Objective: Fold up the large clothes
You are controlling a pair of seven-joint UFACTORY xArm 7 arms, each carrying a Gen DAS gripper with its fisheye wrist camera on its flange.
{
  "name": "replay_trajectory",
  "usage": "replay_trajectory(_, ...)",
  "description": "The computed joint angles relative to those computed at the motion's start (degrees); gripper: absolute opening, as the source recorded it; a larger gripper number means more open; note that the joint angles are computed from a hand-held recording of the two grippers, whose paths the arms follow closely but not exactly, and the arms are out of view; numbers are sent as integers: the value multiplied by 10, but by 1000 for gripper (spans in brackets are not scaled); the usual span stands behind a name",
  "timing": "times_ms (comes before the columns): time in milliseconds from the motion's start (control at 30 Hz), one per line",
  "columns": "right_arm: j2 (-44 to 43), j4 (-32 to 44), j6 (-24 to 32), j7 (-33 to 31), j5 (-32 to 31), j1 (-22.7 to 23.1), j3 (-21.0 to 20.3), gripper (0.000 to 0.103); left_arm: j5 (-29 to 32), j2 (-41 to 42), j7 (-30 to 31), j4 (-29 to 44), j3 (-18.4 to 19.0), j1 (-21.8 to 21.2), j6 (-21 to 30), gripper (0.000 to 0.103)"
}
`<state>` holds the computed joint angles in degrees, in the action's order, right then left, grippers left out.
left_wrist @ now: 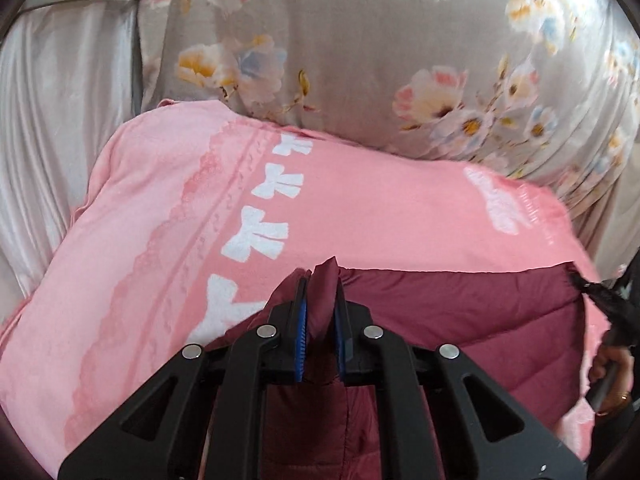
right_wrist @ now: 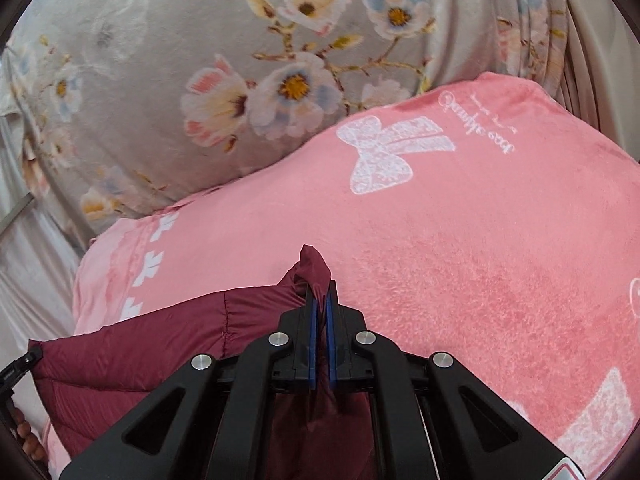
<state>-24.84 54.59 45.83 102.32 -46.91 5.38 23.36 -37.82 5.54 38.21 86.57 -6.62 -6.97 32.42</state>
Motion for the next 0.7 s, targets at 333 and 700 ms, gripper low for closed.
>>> replay_trajectory(333, 89, -23, -60, 13, 10, 12, -56, 4, 195, 169, -169, 89, -11, -26, -26, 22)
replay_trajectory(700, 180, 67, 89, -35, -20, 87, -72, 9, 195, 173, -170, 37, -40, -9, -116, 41)
